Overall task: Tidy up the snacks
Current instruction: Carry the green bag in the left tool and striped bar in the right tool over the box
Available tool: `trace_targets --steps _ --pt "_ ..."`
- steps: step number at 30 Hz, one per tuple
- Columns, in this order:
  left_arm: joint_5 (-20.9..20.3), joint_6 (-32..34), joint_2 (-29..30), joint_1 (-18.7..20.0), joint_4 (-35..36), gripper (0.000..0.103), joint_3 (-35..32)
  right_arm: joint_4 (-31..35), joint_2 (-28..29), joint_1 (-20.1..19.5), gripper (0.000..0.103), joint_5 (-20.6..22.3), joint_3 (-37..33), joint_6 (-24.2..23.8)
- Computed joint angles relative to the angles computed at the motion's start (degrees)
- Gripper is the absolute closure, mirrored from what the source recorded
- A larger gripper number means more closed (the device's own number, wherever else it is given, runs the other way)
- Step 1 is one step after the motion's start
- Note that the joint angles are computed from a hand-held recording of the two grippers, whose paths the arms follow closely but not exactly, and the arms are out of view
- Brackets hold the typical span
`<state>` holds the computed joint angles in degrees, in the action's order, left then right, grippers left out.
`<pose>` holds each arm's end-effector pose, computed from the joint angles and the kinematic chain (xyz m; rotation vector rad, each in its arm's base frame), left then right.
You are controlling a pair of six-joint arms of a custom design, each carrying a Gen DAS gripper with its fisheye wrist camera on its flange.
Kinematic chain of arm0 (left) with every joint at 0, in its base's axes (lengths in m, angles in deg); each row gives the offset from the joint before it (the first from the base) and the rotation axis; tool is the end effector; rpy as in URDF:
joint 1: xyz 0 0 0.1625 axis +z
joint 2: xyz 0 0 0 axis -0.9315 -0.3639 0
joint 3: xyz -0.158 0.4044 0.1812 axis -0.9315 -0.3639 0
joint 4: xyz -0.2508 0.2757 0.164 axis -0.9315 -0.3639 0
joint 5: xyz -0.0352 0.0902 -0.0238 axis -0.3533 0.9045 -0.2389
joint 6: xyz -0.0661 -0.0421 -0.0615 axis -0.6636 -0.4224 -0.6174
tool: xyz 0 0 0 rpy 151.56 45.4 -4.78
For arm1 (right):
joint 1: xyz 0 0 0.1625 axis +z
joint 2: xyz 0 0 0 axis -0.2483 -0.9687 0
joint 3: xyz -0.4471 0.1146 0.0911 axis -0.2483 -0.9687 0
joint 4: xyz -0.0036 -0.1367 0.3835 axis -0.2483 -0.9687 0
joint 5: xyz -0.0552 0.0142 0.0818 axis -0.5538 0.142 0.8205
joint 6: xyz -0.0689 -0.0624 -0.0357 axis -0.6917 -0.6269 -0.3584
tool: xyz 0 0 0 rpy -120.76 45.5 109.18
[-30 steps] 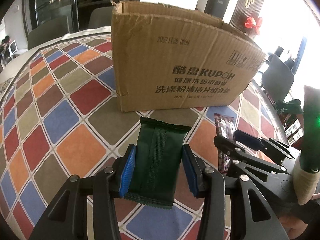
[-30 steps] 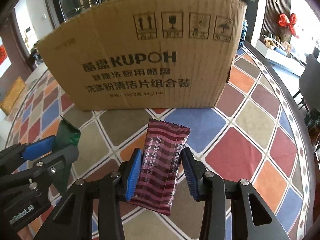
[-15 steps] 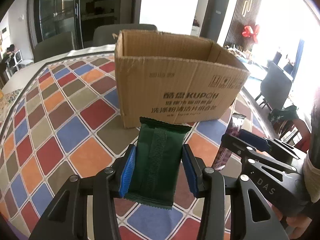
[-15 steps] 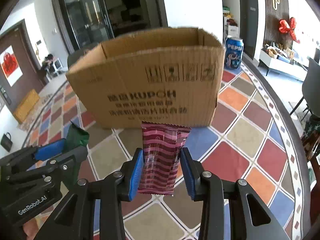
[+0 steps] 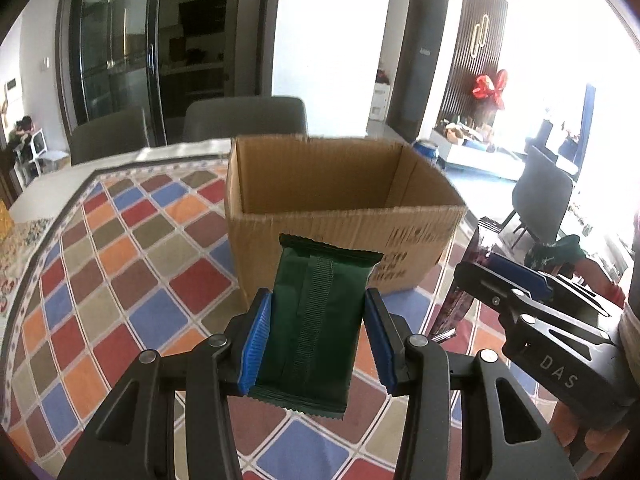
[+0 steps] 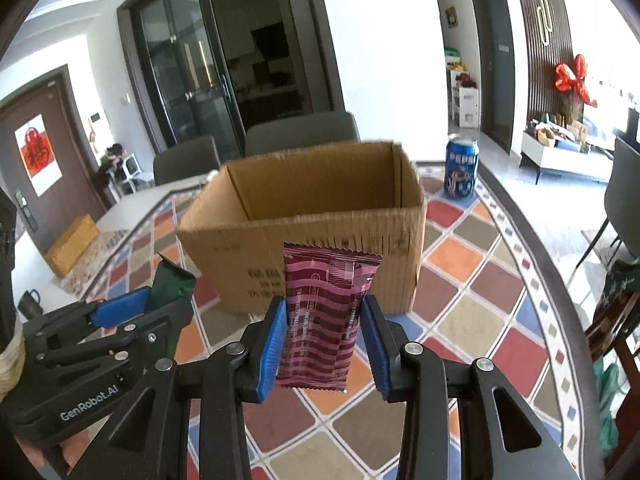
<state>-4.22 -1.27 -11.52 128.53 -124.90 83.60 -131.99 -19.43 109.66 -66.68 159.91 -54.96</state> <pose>-0.2106 -0.7717 0.1553 0.3866 2.2960 -1.0014 0.1808 -0.7974 0.1321 0.7004 -2.4269 0.9699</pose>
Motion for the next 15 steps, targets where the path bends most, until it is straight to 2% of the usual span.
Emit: trace_targets --steps 15 --pt "0.72 7.10 2.36 -0.89 -3.00 0.058 -8.46 -0.09 0.94 1.84 0.064 3.10 -6.49 -2.47"
